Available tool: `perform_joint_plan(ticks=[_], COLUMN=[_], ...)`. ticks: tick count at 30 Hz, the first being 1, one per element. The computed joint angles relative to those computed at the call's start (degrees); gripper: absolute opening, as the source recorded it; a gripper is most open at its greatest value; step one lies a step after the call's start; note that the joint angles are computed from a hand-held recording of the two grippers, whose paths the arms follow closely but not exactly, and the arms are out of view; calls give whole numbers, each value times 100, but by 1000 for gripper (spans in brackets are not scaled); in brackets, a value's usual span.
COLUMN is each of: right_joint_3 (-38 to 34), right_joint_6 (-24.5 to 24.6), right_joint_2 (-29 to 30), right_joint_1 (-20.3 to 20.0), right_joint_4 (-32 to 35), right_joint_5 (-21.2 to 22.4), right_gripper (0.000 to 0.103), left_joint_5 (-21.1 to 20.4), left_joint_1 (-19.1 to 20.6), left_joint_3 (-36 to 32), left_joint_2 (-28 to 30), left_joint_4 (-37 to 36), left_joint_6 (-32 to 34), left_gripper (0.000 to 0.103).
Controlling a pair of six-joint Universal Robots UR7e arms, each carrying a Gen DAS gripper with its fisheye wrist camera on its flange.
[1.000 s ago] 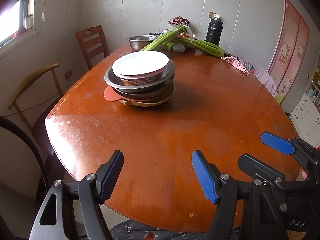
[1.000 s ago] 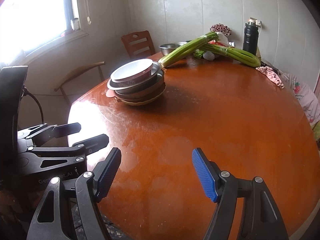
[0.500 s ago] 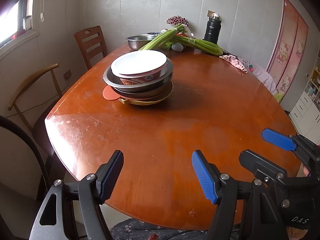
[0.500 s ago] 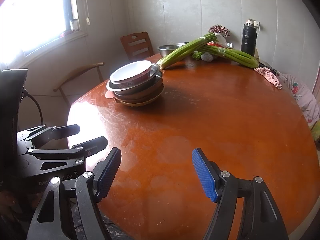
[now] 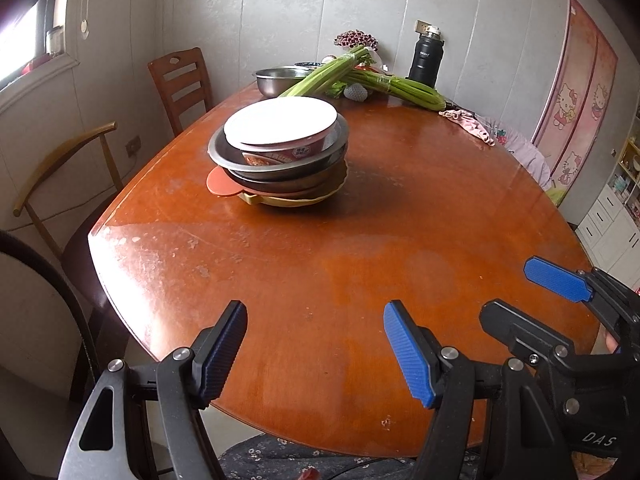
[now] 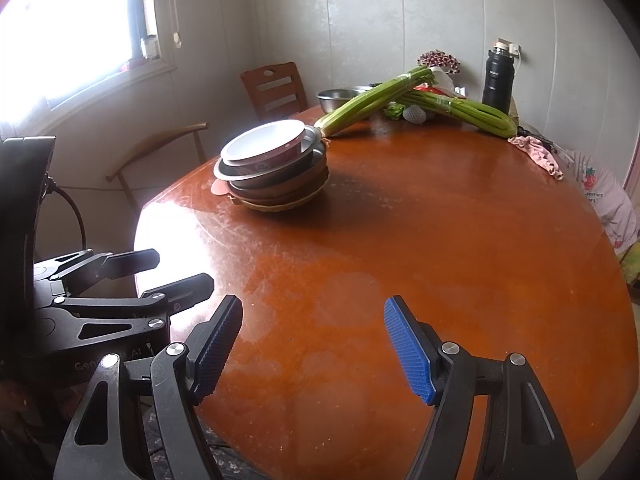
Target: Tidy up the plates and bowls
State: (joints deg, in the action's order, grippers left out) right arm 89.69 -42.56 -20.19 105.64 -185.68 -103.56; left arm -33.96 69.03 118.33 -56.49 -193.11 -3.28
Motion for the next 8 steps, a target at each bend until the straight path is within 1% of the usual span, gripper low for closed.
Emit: perform_joint_plan(ticks=[2,4,6,8], right_joint_3=[-30,-89,-195,-314], right_joint_6=[24,67,98,159], right_joint_2=[19,51,101,129], right_joint_1=[0,-8,-27,-64], right_joint_4=[27,78,197,394], right_joint_5=[-44,-119,-188,-215], right_gripper=[75,75,75,75], left_joint_5=[17,161,102,16], left_joint_1=[15,17,62,164], left_joint_3=[-19,-84,-131,-212], left_joint_2=[6,71,77,15], left_joint_4=[16,-111,-302,-299], left_joint_6=[-1,98,195,268], left_gripper=[70,70,70,70])
